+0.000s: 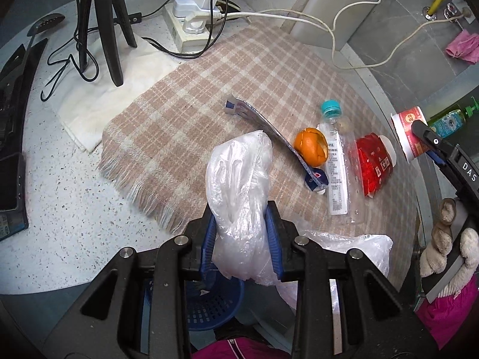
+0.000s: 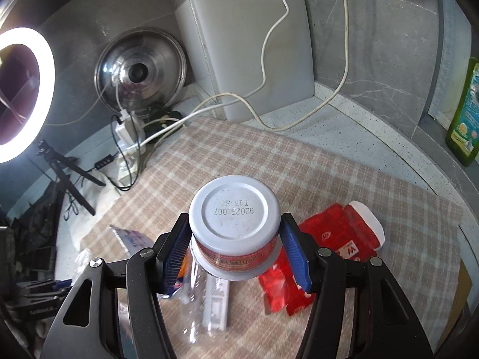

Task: Collect trash
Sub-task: 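Carry the plastic bag and cup down over the blue wastebasket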

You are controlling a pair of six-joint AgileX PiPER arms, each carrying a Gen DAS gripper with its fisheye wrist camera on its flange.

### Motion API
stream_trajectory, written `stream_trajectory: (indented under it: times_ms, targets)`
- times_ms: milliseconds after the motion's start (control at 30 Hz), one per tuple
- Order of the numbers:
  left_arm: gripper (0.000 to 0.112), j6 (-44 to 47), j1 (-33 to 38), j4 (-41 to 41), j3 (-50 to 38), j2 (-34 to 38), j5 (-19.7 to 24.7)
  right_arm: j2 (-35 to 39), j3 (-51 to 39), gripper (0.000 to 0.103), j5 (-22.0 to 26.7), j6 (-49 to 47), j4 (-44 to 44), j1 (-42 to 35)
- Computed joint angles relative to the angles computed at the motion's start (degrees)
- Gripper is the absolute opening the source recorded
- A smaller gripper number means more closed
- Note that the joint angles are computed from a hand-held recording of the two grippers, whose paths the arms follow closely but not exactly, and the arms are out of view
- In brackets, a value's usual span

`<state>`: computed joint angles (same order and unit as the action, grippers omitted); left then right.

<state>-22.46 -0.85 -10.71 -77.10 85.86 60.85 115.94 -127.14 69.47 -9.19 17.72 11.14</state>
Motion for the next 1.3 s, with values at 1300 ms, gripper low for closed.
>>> stream_trajectory:
  times_ms: [1300]
  targets:
    - [0.031, 15.10, -5.51, -2.92, 38.28, -24.60, -2.98, -46.33, 68.04, 0.059, -17.54, 28.31, -12.31, 29.51]
